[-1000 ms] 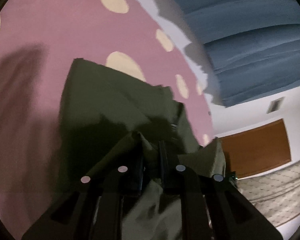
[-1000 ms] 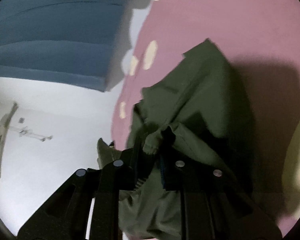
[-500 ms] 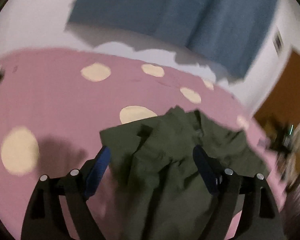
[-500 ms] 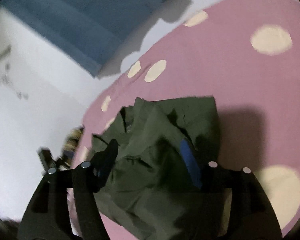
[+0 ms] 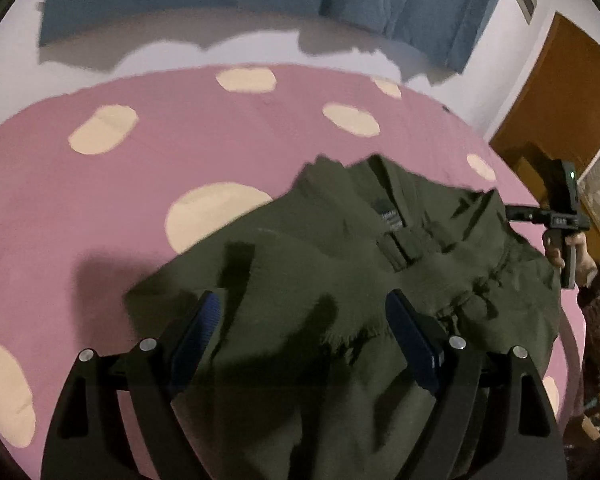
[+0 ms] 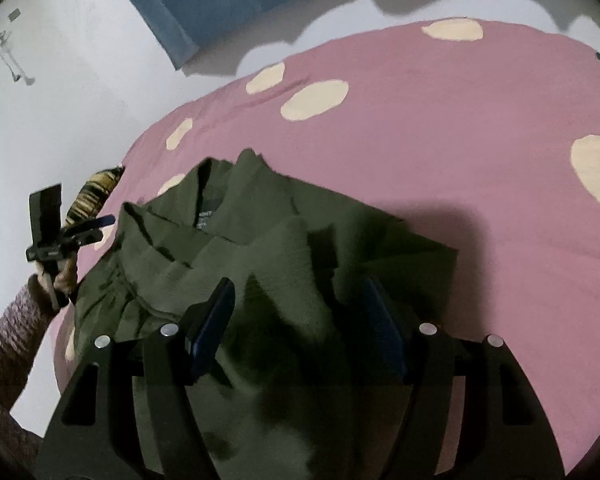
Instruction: Fold small clothes
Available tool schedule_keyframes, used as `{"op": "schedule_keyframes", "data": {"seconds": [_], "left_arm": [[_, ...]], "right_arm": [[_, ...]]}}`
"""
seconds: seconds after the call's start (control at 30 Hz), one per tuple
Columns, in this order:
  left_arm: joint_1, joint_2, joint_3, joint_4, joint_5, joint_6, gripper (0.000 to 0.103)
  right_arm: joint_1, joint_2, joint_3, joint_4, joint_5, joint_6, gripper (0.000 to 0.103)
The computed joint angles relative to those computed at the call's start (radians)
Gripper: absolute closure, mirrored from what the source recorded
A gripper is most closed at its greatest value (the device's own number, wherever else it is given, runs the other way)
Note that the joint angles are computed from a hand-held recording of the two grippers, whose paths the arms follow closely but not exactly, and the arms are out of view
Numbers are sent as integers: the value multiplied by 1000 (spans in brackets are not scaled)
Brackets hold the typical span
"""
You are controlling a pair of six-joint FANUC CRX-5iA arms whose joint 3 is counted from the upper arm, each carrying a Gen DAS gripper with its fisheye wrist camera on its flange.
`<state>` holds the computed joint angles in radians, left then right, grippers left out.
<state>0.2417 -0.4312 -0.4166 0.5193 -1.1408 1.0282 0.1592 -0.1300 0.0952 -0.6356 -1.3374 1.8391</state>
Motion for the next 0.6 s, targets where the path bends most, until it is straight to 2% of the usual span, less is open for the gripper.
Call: {"op": "schedule_keyframes", "data": {"seconds": [0.03,0.07,0.13,0.2,0.27,0.33,0.47,0.6], "left_arm": [[-16,19,14,-19,-8,5,19],[-27,26,22,-36,-8,13,20],[-67,43,52,-116,4,61,34],[-109,62,91,-223,9,127,60],[-122,69,107,-270,5,154,70],[-123,55,102,-278,18,160,77],[-146,20,102,-319,44,188,83],[-167,10,112,-354,49,225,84]], "right_arm": [[7,3,0,8,1,2,39],[20,3,-3,27,9,-2,47],[39,-5,-14,62,28,-11,55],[62,-19,-28,109,50,-20,70],[88,-23,-37,156,71,-49,85],[72,-31,-36,132,65,-38,97],[96,-77,-68,158,109,-61,97],[67,-77,-58,109,111,-82,97]]}}
